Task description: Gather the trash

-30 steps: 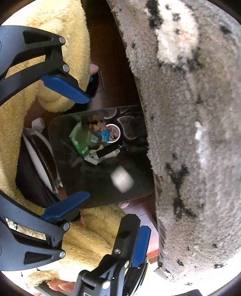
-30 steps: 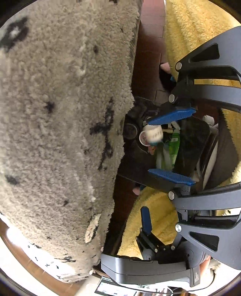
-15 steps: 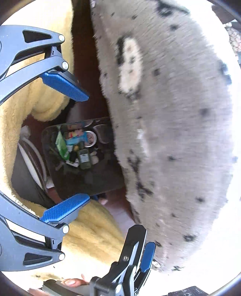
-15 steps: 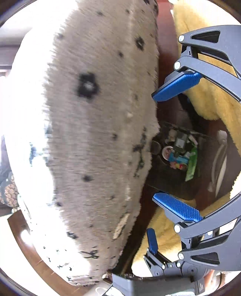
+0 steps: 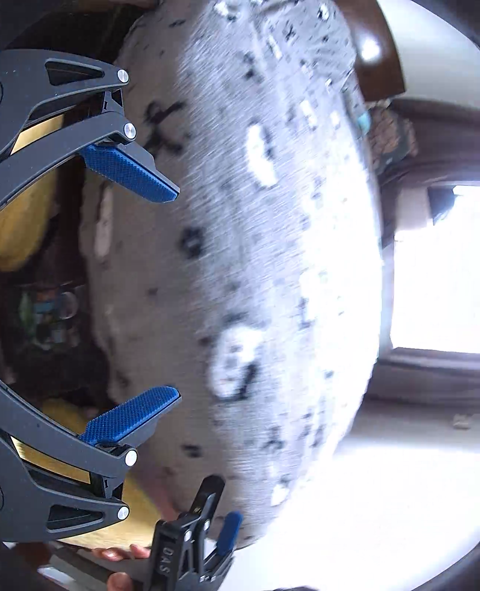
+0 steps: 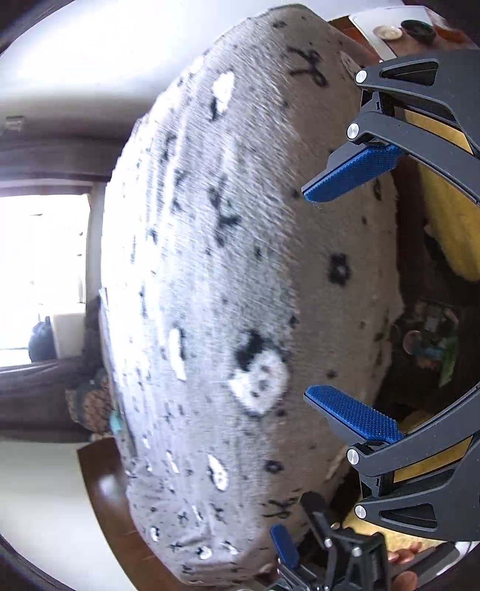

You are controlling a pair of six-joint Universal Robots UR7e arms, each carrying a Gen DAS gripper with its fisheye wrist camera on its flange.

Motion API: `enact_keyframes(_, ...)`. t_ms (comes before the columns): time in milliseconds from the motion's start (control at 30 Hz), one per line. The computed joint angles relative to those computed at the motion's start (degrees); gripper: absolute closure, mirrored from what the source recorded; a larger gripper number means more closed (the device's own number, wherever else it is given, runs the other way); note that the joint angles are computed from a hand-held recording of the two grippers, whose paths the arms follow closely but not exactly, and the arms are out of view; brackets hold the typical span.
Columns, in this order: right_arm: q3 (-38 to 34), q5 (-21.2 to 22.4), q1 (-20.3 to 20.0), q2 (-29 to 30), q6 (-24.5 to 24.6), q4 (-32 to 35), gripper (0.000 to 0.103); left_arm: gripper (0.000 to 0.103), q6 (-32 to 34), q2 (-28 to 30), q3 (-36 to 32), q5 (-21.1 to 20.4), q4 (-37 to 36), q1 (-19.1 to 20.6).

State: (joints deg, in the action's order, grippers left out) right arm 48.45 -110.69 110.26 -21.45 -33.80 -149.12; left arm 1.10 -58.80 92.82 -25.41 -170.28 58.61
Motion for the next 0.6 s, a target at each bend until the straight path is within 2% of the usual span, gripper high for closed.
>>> enact_keyframes(200, -4.3, 1.2, 1.5, 1.0, -2.8, -4.5, 0.004, 0.008, 16.8, 3.7, -5.9, 6.5, -16.1, -2.7)
enact_keyframes(467, -5.7, 3.2, 3.3, 0.4, -4.2, -11.3, 0.004, 0.008, 39.2, 7.6, -14.5, 7.9, -32.9, -6.1)
enact_keyframes(500, -5.5, 3.2, 3.5, 0.3, -4.5, -12.4, 0.004, 0.008, 41.1, 8.0, -15.3, 7.7, -33.9, -6.4)
enact_keyframes(600, -5.1, 2.8, 3.9, 0.0, -5.3, -15.2, 0.004, 0.008, 41.1, 8.0, -15.6, 6.9, -33.9, -6.9)
